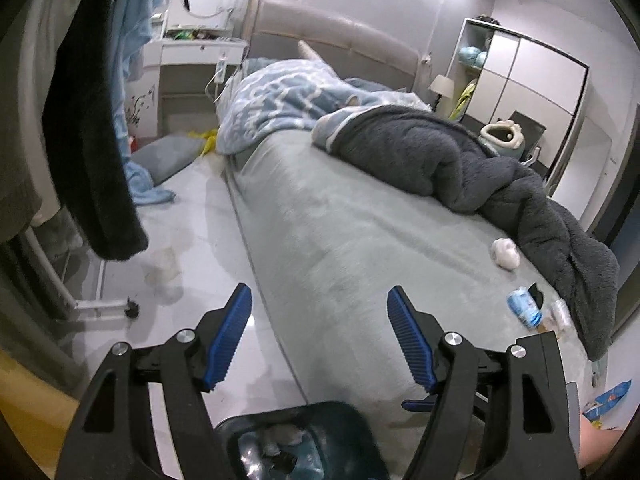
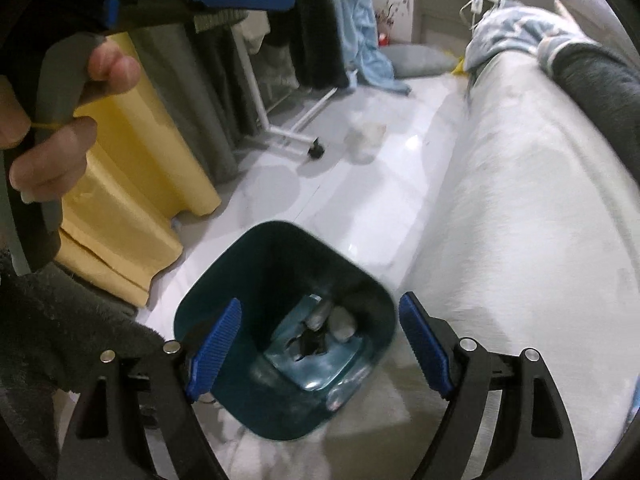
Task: Collect trash
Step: 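Move both open tools back toward the bed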
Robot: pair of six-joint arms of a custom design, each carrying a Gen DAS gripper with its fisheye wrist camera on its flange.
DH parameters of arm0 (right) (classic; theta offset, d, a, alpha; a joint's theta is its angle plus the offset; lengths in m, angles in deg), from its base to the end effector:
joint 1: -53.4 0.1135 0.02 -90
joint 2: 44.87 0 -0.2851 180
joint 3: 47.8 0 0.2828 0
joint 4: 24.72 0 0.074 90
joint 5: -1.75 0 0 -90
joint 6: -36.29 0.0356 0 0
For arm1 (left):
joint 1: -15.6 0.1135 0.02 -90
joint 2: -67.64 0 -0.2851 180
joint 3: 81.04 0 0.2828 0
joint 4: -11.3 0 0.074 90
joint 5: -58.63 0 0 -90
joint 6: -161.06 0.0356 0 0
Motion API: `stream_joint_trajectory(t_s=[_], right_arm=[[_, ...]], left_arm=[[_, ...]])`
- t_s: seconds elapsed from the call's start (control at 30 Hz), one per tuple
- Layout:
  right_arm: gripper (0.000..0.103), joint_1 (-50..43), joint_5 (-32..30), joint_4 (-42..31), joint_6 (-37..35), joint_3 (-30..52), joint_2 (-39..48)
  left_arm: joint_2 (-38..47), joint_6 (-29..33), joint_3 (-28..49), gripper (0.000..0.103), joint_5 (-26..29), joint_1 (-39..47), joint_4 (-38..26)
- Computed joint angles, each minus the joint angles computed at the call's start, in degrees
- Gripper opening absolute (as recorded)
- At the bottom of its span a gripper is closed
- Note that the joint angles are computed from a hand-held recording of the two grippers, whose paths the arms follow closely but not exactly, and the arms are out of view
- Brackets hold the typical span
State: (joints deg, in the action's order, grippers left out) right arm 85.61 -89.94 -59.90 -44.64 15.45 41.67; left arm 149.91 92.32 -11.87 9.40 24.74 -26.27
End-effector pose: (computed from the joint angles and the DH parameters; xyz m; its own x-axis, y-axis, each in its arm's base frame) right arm 0.2701 0.1714 0.1929 -0.7982 -0.3166 -0.5124 -0.4253 0.8987 0.1073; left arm 0.3207 0.0281 0.2538 -0.6072 0.1805 -0.7738 0.5456 0.8027 -0.2409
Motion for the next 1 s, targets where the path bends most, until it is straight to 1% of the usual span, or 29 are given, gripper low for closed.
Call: stream_joint_trajectory(t_s=[0.1, 0.17, 0.27, 0.5, 0.6, 0.8, 1.0], right_arm=[[0.084, -1.5, 1.3, 0.8, -1.0, -2.5, -3.8], [0.084, -3.0, 2.0, 1.2, -1.8, -4.5, -6.7], [0.085, -5.5, 2.6, 1.4, -2.7, -7.4, -11.2], [0.090, -12.9, 1.5, 1.6, -5.0, -13.1, -21.4], [0.091, -16.1, 0.9, 0.8, -6.0, -14.9, -25.0], [0.091, -23.3, -1.6, -0.7, -8.9, -18.3, -31.6], [0.091, -34.1, -7.3, -3.0, -13.2, -20.6, -37.4]], left_arm=[[-2.0, -2.8, -1.4, 0.076, 0.2, -2.1, 2.3], [-3.4, -4.4, -2.4, 0.077, -0.7, -3.9, 4.0], [-5.2, -6.3, -3.7, 0.083, -2.2, -6.5, 6.0], [-8.2, -10.6, -6.4, 0.090, -6.0, -13.5, 9.9], [-8.7, -12.8, -7.2, 0.091, -8.1, -17.2, 11.3], [-9.5, -15.4, -8.7, 0.093, -11.7, -23.2, 13.4], [-9.3, -17.4, -9.7, 0.093, -15.0, -29.2, 15.3]])
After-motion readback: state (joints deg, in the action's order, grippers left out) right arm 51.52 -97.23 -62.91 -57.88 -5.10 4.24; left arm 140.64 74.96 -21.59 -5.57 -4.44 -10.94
